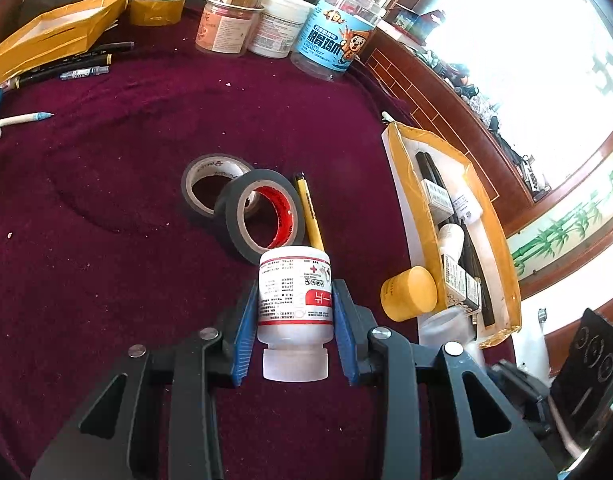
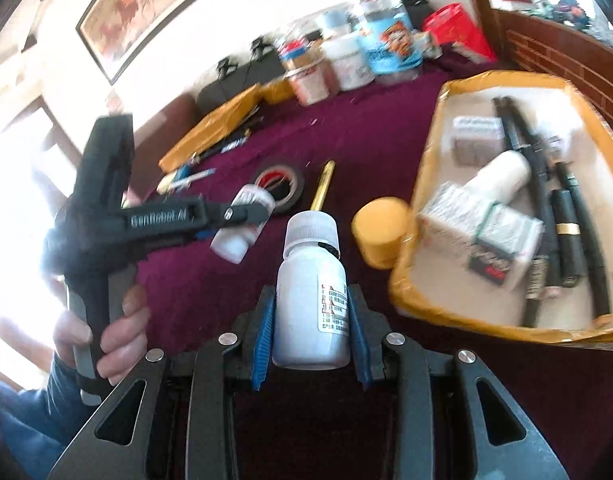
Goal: Organize rigid objects
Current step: 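Carry both white bottles over the cardboard tray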
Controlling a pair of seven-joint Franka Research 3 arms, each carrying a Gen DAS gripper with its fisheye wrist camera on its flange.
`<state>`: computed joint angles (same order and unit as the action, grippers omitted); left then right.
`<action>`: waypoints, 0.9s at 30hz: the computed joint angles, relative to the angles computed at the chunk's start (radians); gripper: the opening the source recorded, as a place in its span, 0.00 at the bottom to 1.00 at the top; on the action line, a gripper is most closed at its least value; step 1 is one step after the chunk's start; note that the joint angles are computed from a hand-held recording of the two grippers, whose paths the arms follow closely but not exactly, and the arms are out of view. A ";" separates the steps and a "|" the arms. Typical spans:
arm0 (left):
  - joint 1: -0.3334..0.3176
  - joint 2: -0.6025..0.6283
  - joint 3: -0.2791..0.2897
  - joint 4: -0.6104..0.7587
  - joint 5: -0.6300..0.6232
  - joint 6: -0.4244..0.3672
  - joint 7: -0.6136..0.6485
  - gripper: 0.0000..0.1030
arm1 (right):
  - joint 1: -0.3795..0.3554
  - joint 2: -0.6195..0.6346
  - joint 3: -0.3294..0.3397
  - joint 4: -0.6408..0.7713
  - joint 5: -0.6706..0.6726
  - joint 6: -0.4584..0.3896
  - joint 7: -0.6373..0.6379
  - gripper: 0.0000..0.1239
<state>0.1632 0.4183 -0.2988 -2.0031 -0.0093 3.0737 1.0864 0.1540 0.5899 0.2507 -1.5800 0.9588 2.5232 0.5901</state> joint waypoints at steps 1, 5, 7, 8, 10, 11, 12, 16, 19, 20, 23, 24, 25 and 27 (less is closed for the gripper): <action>-0.014 -0.001 0.014 0.002 0.007 -0.002 -0.009 0.32 | -0.010 -0.008 0.005 -0.011 0.022 0.016 -0.011 0.25; -0.035 -0.005 0.033 0.002 0.021 -0.011 -0.028 0.32 | -0.025 -0.024 0.002 -0.028 0.062 0.055 -0.018 0.25; -0.046 -0.013 0.041 -0.003 0.029 -0.010 -0.034 0.32 | -0.037 -0.033 -0.002 -0.039 0.084 0.073 -0.021 0.25; -0.051 -0.018 0.043 -0.005 0.034 -0.009 -0.035 0.32 | -0.044 -0.037 -0.003 -0.041 0.095 0.079 -0.021 0.25; -0.061 -0.024 0.045 -0.002 0.042 -0.010 -0.038 0.32 | -0.052 -0.038 -0.009 -0.039 0.105 0.086 -0.015 0.25; -0.067 -0.025 0.046 0.004 0.047 -0.015 -0.037 0.32 | -0.055 -0.038 -0.013 -0.037 0.110 0.095 -0.008 0.25; -0.072 -0.023 0.044 0.013 0.052 -0.022 -0.033 0.32 | -0.056 -0.035 -0.016 -0.034 0.112 0.102 -0.001 0.25; -0.083 -0.003 0.024 0.074 0.052 -0.063 -0.007 0.32 | -0.065 -0.023 -0.028 -0.015 0.109 0.146 0.037 0.25; -0.092 0.029 0.002 0.145 0.039 -0.104 0.029 0.32 | -0.077 -0.004 -0.039 0.013 0.089 0.157 0.082 0.25; -0.101 0.044 -0.001 0.177 0.037 -0.121 0.039 0.32 | -0.076 0.006 -0.044 0.028 0.072 0.158 0.108 0.25; -0.112 0.105 -0.036 0.287 0.010 -0.177 0.094 0.32 | -0.065 0.050 -0.070 0.086 -0.008 0.167 0.214 0.25; -0.113 0.127 -0.051 0.323 -0.004 -0.196 0.116 0.32 | -0.066 0.064 -0.070 0.104 -0.028 0.170 0.237 0.25; -0.120 0.159 -0.065 0.372 -0.016 -0.216 0.141 0.32 | -0.068 0.077 -0.070 0.120 -0.048 0.171 0.259 0.25; -0.160 0.216 -0.058 0.470 -0.017 -0.260 0.164 0.32 | -0.069 0.100 -0.071 0.146 -0.087 0.183 0.300 0.25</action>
